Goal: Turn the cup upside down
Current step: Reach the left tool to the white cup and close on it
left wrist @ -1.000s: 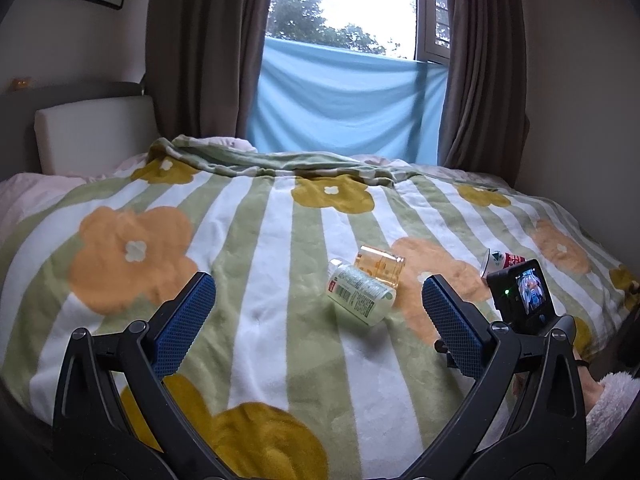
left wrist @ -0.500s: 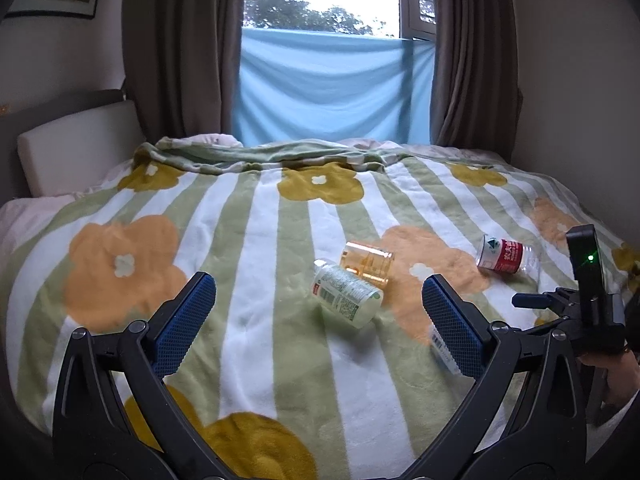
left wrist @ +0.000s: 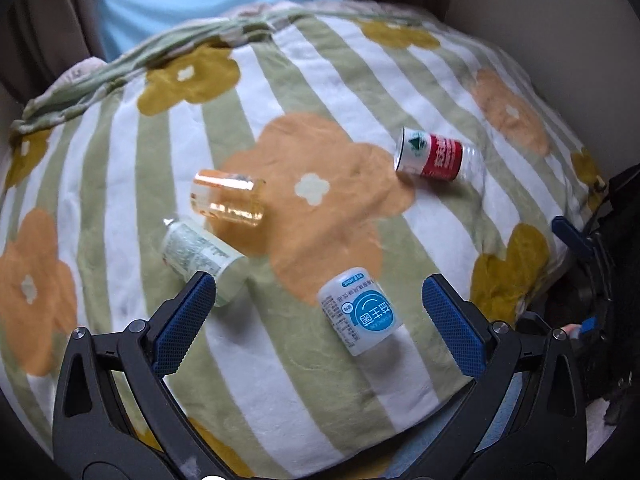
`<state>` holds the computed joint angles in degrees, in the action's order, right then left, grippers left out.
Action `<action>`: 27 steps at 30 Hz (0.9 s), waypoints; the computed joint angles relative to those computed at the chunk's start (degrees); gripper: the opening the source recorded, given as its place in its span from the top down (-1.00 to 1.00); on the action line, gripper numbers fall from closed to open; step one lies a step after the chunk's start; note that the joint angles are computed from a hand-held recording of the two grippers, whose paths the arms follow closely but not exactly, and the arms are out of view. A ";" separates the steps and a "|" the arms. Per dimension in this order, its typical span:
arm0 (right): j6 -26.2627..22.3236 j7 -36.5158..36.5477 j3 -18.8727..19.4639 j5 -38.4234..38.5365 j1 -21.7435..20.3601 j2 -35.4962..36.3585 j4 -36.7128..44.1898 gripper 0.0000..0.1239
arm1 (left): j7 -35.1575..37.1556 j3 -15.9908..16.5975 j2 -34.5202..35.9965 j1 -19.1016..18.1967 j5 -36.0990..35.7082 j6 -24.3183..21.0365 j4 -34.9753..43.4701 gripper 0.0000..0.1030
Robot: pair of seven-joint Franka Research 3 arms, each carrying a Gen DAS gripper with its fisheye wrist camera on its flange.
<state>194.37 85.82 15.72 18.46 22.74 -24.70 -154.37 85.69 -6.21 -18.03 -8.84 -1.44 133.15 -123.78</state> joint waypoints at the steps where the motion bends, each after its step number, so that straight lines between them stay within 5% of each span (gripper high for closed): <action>1: 1.19 -0.11 -2.92 -0.92 2.63 -0.17 -0.96 -0.66 | -0.97 -0.98 2.48 0.22 1.69 -2.00 2.09 -0.99; 7: 4.51 0.63 -12.70 -5.26 9.52 -1.24 -4.63 -0.66 | -3.10 -3.15 15.24 -0.01 2.51 -16.98 12.55 -0.99; 10: 6.76 3.46 -21.38 -10.16 15.65 -0.84 -5.67 -0.66 | -5.13 -2.99 19.12 0.90 -2.06 -22.07 15.91 -0.99; 16: 10.29 10.22 -31.72 -20.77 20.78 1.80 -5.60 -0.66 | -10.72 -2.76 23.73 3.22 -6.74 -26.16 18.76 -0.98; 20: 11.93 15.49 -36.86 -28.06 23.00 3.60 -5.15 -0.66 | -14.57 -2.55 23.91 4.84 -10.98 -25.66 17.12 -0.71; 25: 13.11 20.53 -38.62 -34.56 22.21 6.12 -4.22 -0.66 | -15.28 -2.99 24.07 5.21 -12.03 -26.04 16.15 -0.65; 27: 13.76 22.52 -38.96 -36.83 21.59 6.81 -3.99 -0.66 | -14.65 -3.14 23.86 5.26 -12.96 -24.89 14.51 -0.47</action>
